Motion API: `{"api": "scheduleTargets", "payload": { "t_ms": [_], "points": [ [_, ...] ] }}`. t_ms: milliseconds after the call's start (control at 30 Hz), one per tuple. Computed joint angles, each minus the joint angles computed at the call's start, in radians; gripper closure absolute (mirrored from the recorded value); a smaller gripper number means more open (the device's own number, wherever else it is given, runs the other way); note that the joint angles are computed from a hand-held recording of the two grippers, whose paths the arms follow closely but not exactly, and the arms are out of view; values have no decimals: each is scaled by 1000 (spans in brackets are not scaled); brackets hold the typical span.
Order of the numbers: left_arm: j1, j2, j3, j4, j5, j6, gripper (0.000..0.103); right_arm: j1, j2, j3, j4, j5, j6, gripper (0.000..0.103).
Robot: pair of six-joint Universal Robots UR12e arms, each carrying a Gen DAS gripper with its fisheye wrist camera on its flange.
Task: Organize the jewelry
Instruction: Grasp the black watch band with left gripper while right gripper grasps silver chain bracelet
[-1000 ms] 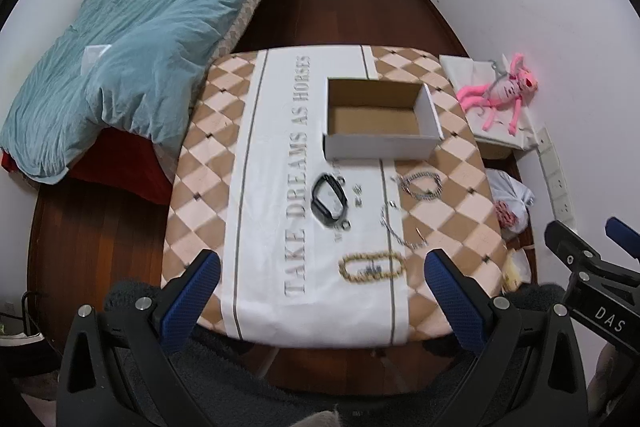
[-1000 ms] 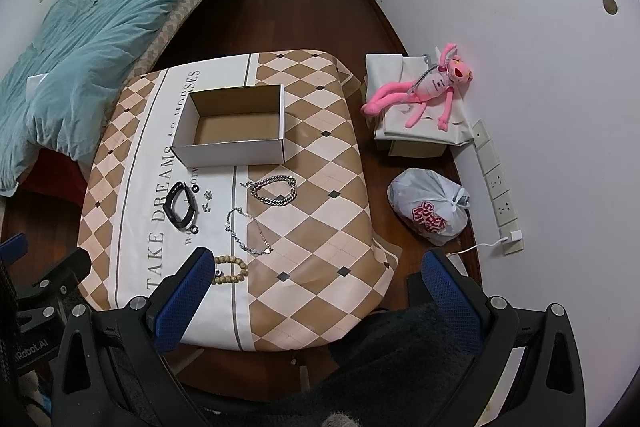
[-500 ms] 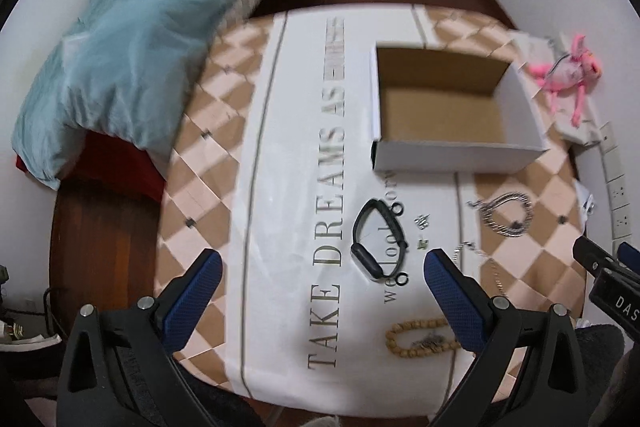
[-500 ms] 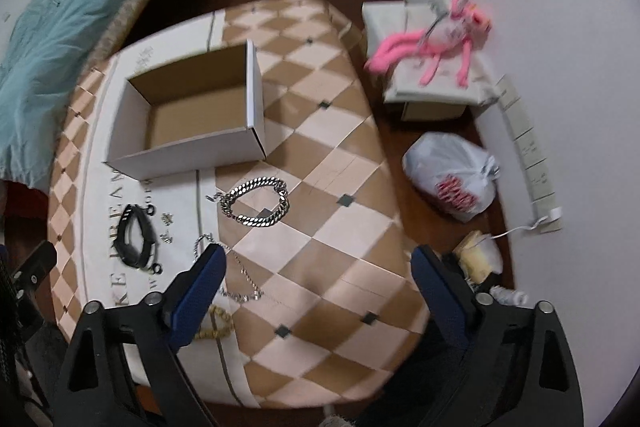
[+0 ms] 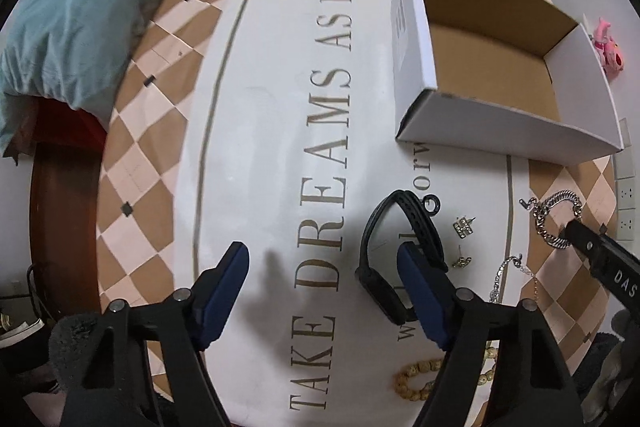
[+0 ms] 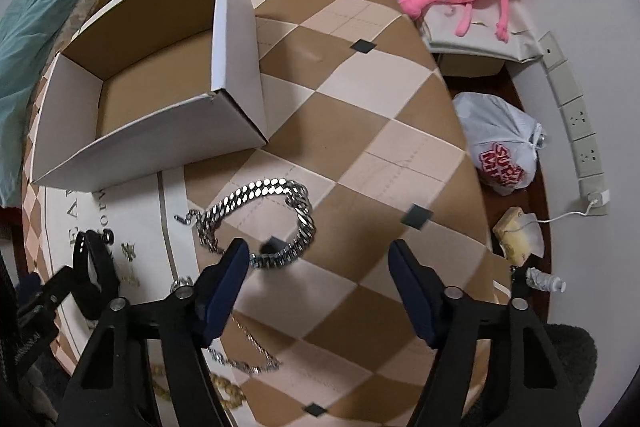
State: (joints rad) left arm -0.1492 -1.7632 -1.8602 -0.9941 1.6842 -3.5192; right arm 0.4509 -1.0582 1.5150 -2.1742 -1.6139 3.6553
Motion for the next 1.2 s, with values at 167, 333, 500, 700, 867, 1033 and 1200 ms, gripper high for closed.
{"api": "scheduleTargets", "payload": {
  "t_ms": [167, 333, 500, 700, 867, 1033, 1200],
  "points": [
    [1, -9, -3, -12, -24, 2, 48, -1, 9, -5, -8, -7, -17, 44],
    [-7, -11, -10, 23, -44, 21, 78, 12, 17, -13, -19, -54, -51, 60],
    [-21, -17, -4, 37, -32, 33, 95, 17, 9, 9, -79, -34, -73, 94],
    [-38, 1, -8, 66, -33, 39, 100, 17, -6, 41, -146, 23, -68, 95],
    [-49, 41, -12, 81, -51, 37, 101, 25, -39, 72, -215, 42, -59, 95],
    [-46, 82, -20, 98, -73, 37, 101, 36, -66, 74, -250, 57, -72, 95],
    [-11, 96, -13, 154, -120, 70, 101, 38, -89, 63, -291, 63, -79, 95]
  ]
}}
